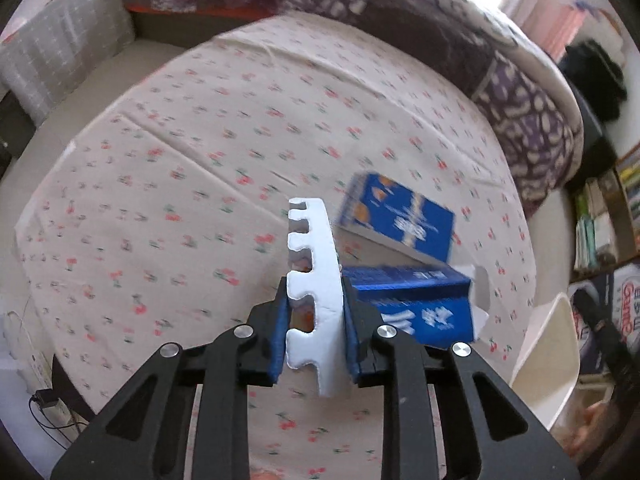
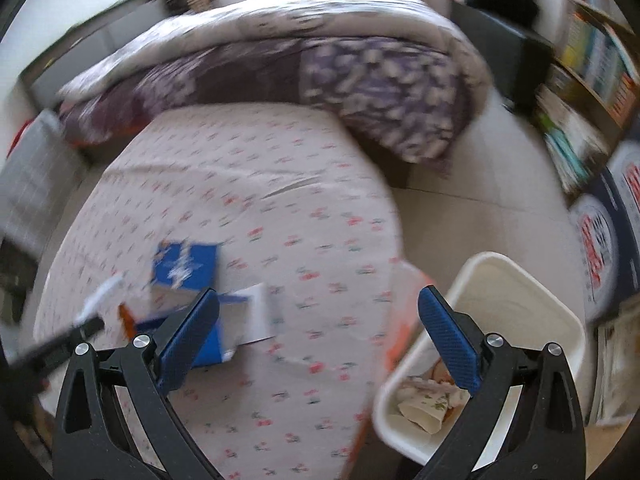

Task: Collect trash
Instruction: 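Grasp the white foam piece with the left tool while the right grasps the blue biscuit box, then carry the biscuit box to the bin and open the right tool while the left holds the foam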

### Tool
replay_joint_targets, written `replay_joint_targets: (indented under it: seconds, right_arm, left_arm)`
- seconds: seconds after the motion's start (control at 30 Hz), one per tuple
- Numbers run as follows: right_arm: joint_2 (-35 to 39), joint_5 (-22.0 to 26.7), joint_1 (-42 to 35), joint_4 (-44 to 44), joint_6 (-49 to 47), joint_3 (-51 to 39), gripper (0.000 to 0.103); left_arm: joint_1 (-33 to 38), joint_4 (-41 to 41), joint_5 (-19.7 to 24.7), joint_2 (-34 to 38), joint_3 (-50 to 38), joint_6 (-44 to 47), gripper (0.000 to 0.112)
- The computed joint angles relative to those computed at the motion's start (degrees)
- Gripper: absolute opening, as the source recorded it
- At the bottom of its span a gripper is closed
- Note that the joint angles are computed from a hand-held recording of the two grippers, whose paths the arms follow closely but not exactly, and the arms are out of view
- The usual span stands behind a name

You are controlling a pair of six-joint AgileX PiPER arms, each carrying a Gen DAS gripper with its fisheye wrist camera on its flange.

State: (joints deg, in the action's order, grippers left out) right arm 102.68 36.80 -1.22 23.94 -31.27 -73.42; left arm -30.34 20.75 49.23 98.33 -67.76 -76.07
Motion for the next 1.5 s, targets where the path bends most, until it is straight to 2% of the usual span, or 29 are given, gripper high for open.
replay_joint_targets:
  seconds: [0.1,0.23,0.33,0.37,0.43,0.53,0.77,0.83,0.9,0.97,1.0,1.03,1.07,1.1,1.17,1.33,1.5]
  right_arm:
    - [-1.29,-2.44,5.00,-1.72,-0.78,2.80,0.095]
    - [-0.55,-2.54,10.35,-2.78,1.06,2.89,0.096]
    - [0.61,-7.10,15.90,-9.31,6.00,2.46,0.095]
    - [1.93,-8.77,18.30,-14.09,9.38,1.45,0.095]
    - [4.42,-8.65,20.42,-19.24,12.22,-1.14,0.096]
    - [9.28,-4.98,22.94,-24.68,10.85,-6.83,0.096]
    - [21.14,4.64,26.24,-29.74,-5.42,-19.61,0.096]
    - [23.09,7.65,25.35,-25.00,-10.73,-23.14,0.096]
    - [24.56,8.00,25.04,-24.87,-9.76,-25.60,0.096]
    - [27.67,13.07,23.81,-21.21,-10.43,-31.34,0.094]
    - [28.90,15.32,23.09,-18.87,-11.08,-33.67,0.088]
    - [30.51,18.59,21.96,-15.30,-11.66,-36.81,0.074]
    - [31.25,20.18,20.76,-11.91,-11.61,-38.34,0.066]
    - [31.14,19.48,20.22,-10.81,-10.40,-38.35,0.058]
    - [30.46,16.73,19.22,-9.04,-6.41,-37.19,0.054]
    - [25.43,9.86,17.65,-5.25,-0.40,-31.61,0.054]
    - [18.15,5.03,17.21,-2.80,4.63,-26.11,0.054]
  left_arm:
    - [1.13,2.42,-0.09,-3.96,3.34,-2.34,0.024]
    - [1.03,8.20,2.67,-8.51,6.19,-6.19,0.024]
    - [1.79,10.09,2.84,-11.43,8.67,-6.69,0.024]
    - [2.04,10.44,3.08,-12.27,9.45,-6.64,0.024]
    - [2.85,10.47,2.80,-13.33,10.94,-5.99,0.024]
    - [5.34,8.46,0.98,-15.06,13.22,-3.17,0.024]
    - [8.64,6.12,-2.22,-15.76,16.01,-0.78,0.024]
    - [9.30,5.76,-2.94,-15.38,16.16,-0.60,0.024]
    - [9.78,5.52,-3.39,-14.92,16.14,-0.29,0.024]
    - [9.99,5.37,-3.73,-14.13,16.05,0.01,0.024]
    - [10.12,5.27,-3.91,-13.93,16.13,0.19,0.024]
    - [10.23,5.23,-4.01,-13.70,16.23,0.17,0.024]
    - [10.34,5.24,-4.09,-13.61,16.34,0.12,0.024]
    - [10.54,5.23,-4.16,-13.51,16.40,0.10,0.024]
    - [10.97,5.25,-4.37,-13.62,16.53,-0.16,0.024]
    - [10.31,8.05,-4.14,-15.34,16.95,-3.48,0.024]
    - [7.31,14.68,-0.76,-18.27,16.67,-10.81,0.024]
